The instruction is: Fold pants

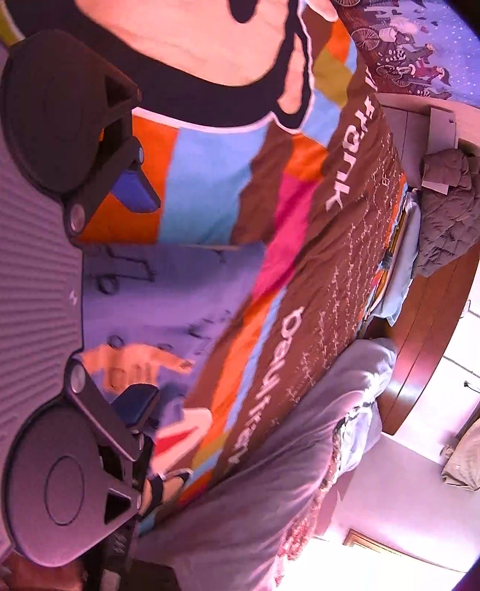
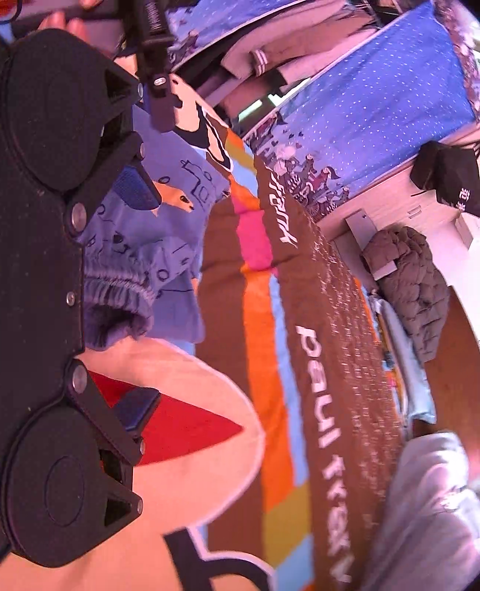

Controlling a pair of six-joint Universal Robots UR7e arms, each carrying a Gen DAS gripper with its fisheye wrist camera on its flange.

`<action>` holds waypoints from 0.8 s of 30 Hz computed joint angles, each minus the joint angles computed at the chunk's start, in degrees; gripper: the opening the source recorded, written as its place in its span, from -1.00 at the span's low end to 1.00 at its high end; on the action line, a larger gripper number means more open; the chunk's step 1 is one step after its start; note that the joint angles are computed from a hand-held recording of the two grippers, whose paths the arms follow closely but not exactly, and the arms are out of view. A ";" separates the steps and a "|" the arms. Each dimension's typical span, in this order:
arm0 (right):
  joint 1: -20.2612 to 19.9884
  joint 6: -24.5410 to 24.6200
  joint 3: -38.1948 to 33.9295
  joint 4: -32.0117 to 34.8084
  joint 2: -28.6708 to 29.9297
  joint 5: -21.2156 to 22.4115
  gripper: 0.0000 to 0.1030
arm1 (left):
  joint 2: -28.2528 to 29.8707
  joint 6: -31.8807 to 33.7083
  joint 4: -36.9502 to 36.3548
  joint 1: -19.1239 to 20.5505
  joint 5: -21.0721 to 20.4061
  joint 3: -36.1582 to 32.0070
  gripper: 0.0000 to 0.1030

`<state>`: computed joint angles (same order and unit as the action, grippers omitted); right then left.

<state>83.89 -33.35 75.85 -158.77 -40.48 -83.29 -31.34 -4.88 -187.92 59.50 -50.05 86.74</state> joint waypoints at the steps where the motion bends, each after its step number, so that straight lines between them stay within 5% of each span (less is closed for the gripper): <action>1: -0.04 -0.40 0.13 0.07 0.00 0.06 0.98 | 0.66 0.54 -1.72 0.04 0.61 0.35 0.97; 4: 0.14 -1.50 0.38 0.07 0.04 -0.28 0.99 | 2.28 3.32 -6.26 -0.37 2.02 0.78 0.99; 19: 0.41 -3.89 -0.91 1.00 0.80 -1.24 0.99 | 2.17 3.18 -3.64 -1.11 3.97 0.39 0.99; 24: -0.63 0.64 -2.76 3.63 1.24 3.02 0.99 | 2.00 3.39 -1.83 -1.35 5.26 0.30 0.99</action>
<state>83.26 -32.70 73.09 -155.13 -39.24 -80.27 -29.34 -1.49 -189.75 58.15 -44.78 87.04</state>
